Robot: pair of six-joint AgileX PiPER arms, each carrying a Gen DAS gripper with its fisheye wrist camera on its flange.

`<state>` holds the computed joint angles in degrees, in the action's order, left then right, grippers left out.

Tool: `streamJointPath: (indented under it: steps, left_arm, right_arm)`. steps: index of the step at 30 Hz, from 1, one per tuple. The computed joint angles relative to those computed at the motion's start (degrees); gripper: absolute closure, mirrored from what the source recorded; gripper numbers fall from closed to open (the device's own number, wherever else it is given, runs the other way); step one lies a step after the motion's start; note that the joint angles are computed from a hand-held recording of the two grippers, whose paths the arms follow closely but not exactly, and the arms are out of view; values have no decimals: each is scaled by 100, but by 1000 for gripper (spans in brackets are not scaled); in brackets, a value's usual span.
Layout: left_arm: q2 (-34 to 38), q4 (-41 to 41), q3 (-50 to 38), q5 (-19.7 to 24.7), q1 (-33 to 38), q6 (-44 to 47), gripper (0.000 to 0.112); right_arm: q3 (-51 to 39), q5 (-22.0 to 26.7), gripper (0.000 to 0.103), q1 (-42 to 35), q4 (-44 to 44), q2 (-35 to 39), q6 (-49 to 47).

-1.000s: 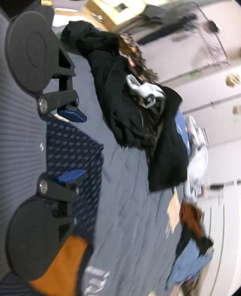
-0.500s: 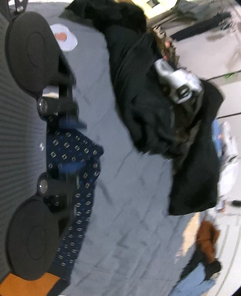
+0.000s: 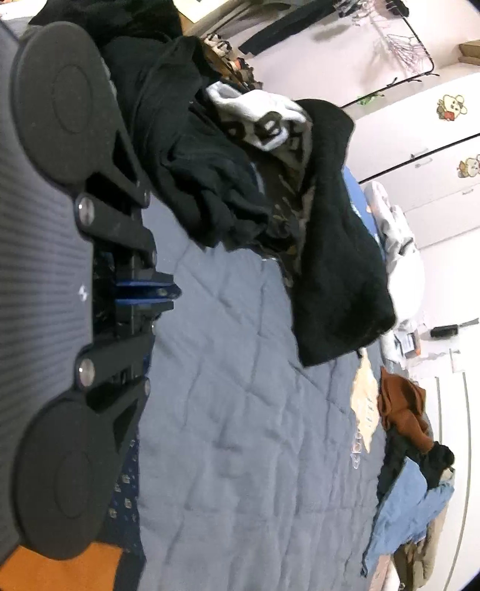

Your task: Fold clothes

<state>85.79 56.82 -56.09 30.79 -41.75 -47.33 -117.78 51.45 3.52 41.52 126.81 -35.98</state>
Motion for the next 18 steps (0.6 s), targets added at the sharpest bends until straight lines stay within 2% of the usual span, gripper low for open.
streamJointPath:
  steps: [2, 4, 6, 8, 9, 13, 16, 18]
  left_arm:
    - [-173, -453, 65, -124, 114, 477, 91]
    - [-488, -1172, 192, -505, 370, 1019, 85]
    - [-786, -2200, 295, -841, 658, 1866, 71]
    - [-971, -2718, 396, -1169, 853, 2118, 68]
    - [-1004, -2634, 422, -1279, 883, 1930, 68]
    - [-891, -1311, 398, -1415, 805, 310, 68]
    - [-766, -623, 304, -1326, 666, -620, 67]
    - [-682, -438, 203, -1284, 552, -898, 62]
  right_arm:
    - [52, 48, 93, -29, 61, -57, 37]
    - [-109, 351, 90, -97, 39, -84, 156]
    - [-108, 576, 85, -208, 96, -251, 50]
    - [181, 687, 73, -402, 339, -588, -281]
    - [380, 698, 70, -515, 457, -783, -443]
    - [1562, 672, 63, -1253, 1131, -1841, -1200]
    - [2260, 938, 61, -2084, 1543, -2577, -1471]
    - [2638, 1186, 58, -2729, 1795, -2998, -1694]
